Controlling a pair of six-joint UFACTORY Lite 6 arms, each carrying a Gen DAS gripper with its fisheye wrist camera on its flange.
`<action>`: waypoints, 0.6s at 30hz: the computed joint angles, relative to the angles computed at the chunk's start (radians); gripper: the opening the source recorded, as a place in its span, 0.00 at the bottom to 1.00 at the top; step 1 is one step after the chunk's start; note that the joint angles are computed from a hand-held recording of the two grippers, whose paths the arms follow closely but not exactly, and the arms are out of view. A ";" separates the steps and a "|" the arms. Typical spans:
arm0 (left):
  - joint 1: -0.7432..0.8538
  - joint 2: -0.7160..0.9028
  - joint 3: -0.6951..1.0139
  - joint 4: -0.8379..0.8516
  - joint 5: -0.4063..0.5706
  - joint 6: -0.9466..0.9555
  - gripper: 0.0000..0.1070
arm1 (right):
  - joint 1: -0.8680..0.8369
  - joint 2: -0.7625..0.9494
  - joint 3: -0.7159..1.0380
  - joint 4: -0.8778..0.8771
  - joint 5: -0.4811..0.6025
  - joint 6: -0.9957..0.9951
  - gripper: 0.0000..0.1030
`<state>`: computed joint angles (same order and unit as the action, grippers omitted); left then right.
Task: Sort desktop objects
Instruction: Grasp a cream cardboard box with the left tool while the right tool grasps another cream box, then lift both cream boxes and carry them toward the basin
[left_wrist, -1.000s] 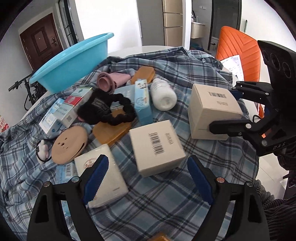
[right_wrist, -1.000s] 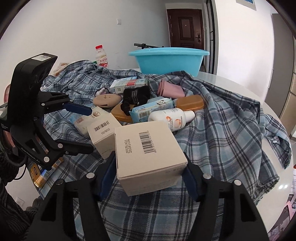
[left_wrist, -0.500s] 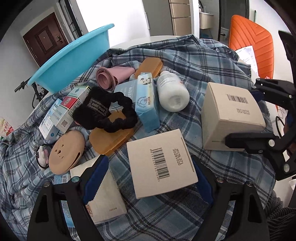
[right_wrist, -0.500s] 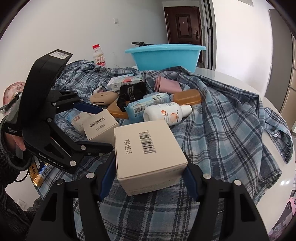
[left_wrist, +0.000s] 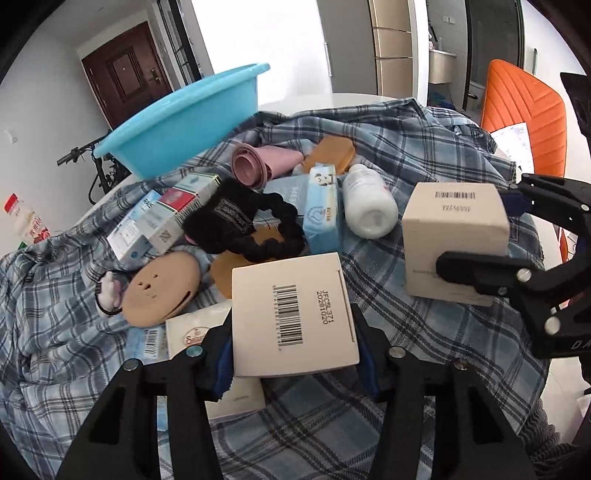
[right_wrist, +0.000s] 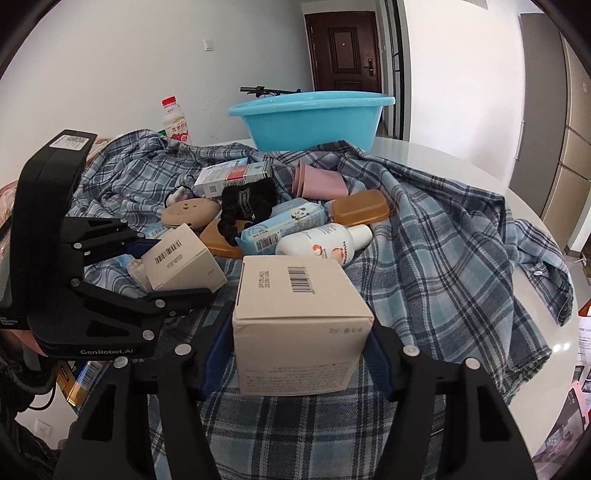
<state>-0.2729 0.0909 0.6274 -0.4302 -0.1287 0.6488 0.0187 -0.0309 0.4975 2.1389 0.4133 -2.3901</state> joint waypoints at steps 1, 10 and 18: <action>-0.004 -0.006 -0.002 -0.064 -0.004 0.064 0.52 | 0.022 0.002 0.004 0.032 -0.022 -0.032 0.58; -0.002 -0.062 -0.033 -0.084 -0.026 0.036 0.52 | 0.151 -0.032 0.007 0.350 -0.106 -0.281 0.57; 0.033 -0.111 -0.026 -0.218 -0.041 0.178 0.52 | 0.172 -0.084 0.032 0.317 -0.138 -0.226 0.57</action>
<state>-0.2396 -0.0199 0.6011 -0.6482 -0.1695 0.8271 0.1904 -0.1150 0.5294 2.4556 0.2754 -2.6159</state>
